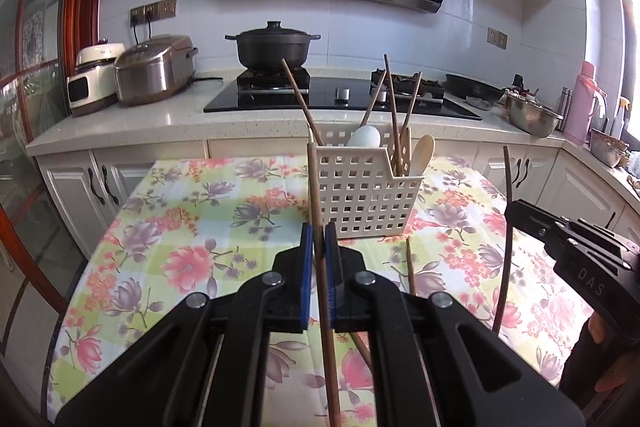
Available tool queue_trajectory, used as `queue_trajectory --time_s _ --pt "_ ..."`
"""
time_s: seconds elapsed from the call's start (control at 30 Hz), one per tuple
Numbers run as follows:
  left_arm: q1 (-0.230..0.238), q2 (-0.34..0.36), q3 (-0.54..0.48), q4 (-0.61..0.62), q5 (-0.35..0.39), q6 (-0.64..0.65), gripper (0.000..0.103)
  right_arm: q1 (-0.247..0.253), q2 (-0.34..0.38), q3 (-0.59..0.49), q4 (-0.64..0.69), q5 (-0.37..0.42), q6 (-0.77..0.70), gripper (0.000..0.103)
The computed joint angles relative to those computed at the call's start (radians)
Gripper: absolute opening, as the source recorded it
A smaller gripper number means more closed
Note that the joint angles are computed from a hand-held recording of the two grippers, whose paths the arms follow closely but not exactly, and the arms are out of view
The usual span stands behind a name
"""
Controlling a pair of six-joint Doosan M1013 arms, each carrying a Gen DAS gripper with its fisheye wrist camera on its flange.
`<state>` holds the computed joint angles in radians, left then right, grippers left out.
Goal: Organize utensils
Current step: 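Carry both upright chopsticks over the white basket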
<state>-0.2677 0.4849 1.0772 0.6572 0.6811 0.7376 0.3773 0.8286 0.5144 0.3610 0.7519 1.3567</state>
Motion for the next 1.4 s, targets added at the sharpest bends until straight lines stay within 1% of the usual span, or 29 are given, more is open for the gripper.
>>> queue_trajectory --time_s 0.2,0.4,0.87,1.17,1.27,1.4 --pt "-0.005 -0.02 0.024 0.032 -0.016 -0.033 0.006 0.001 -0.03 0.045 0.009 -0.041 -0.029 0.006" --pt "-0.011 -0.026 0.032 0.065 -0.016 -0.051 0.006 0.003 -0.04 0.061 0.013 -0.056 -0.037 0.006" --pt "-0.016 -0.032 0.038 0.093 -0.023 -0.066 0.006 0.003 -0.053 0.082 0.025 -0.085 -0.056 0.006" --pt "-0.016 -0.027 0.027 0.1 -0.022 -0.057 0.006 0.003 -0.05 0.068 0.025 -0.09 -0.069 0.006" --pt "-0.015 -0.025 0.019 0.104 -0.02 -0.052 0.006 0.003 -0.043 0.051 0.016 -0.086 -0.06 0.006" --pt "-0.011 -0.023 0.001 0.091 -0.025 -0.026 0.006 0.003 -0.023 0.002 -0.005 -0.072 -0.051 0.006"
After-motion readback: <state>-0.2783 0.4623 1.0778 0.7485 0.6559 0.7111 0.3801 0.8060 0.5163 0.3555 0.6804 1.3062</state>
